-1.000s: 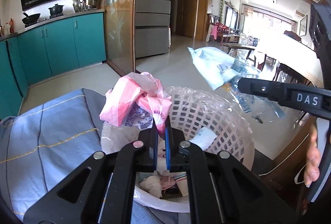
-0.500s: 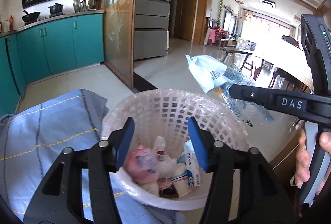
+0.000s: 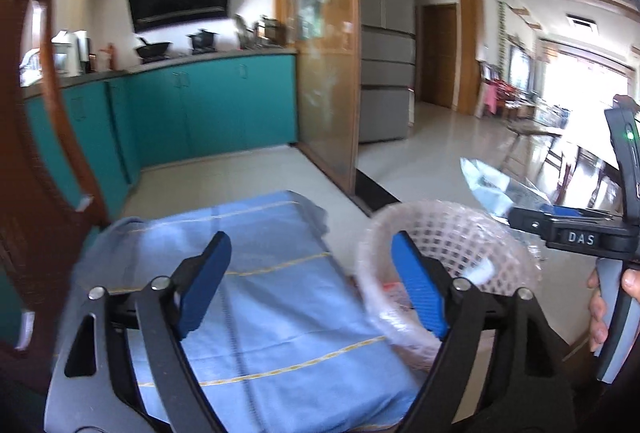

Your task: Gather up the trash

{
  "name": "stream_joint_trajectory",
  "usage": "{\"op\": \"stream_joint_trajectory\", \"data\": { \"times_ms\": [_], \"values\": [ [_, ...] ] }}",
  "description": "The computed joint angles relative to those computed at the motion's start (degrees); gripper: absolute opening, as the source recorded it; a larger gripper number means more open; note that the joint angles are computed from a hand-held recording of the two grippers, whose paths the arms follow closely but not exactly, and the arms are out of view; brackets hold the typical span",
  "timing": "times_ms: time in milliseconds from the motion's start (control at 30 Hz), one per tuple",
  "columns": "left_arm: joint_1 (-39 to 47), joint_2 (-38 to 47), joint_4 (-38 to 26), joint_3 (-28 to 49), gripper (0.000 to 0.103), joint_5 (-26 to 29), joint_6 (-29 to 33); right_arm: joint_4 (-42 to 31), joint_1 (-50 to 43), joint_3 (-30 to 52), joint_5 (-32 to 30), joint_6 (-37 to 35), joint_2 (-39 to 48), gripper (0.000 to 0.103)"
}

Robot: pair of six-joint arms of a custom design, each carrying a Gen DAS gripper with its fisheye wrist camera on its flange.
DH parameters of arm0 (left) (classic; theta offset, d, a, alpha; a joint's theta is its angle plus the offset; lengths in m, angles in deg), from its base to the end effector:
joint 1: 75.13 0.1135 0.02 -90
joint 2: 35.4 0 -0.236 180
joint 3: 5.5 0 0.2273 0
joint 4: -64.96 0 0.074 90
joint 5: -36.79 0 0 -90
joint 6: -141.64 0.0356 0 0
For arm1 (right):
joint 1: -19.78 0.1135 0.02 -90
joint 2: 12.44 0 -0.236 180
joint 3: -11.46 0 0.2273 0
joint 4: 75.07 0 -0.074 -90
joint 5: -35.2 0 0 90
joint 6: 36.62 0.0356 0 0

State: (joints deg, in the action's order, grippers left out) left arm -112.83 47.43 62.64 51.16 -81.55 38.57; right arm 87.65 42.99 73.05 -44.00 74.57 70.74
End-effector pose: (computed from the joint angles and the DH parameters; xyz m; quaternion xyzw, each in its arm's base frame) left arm 0.2375 -0.1622 0.1972 0.0554 0.8407 -0.0225 0.5381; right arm 0.2675 0.1074 0.1958 0.0248 0.8987 0.0837 0.4298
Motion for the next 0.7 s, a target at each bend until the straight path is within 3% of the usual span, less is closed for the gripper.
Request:
{"op": "stream_joint_trajectory", "data": {
  "times_ms": [167, 267, 367, 467, 600, 700],
  "values": [
    [-0.06, -10.15, -4.52, -4.91, 0.086, -1.21, -1.56, -4.33, 3.34, 2.59, 4.58, 0.00, -0.98, 0.094],
    [-0.65, -14.35, -6.35, -7.11, 0.087, -1.46, -1.60, -8.45, 4.76, 5.51, 7.39, 0.34, -0.19, 0.094],
    [-2.33, -17.92, -9.04, -8.08, 0.088, -4.63, -1.75, -7.33, 7.88, 2.45, 8.63, 2.51, -5.99, 0.094],
    [-4.46, -23.06, -12.92, -9.27, 0.093, -8.26, -2.82, -6.88, 17.90, -0.76, 19.52, 3.71, -13.14, 0.096],
    [-10.66, -32.48, -23.90, -9.93, 0.099, -16.43, -7.25, -7.08, 35.81, -3.14, 39.04, 5.73, -16.31, 0.100],
    [-16.68, -38.79, -32.04, -9.87, 0.100, -22.21, -11.16, -10.78, 42.14, -1.17, 44.19, 8.50, -13.91, 0.100]
  ]
}}
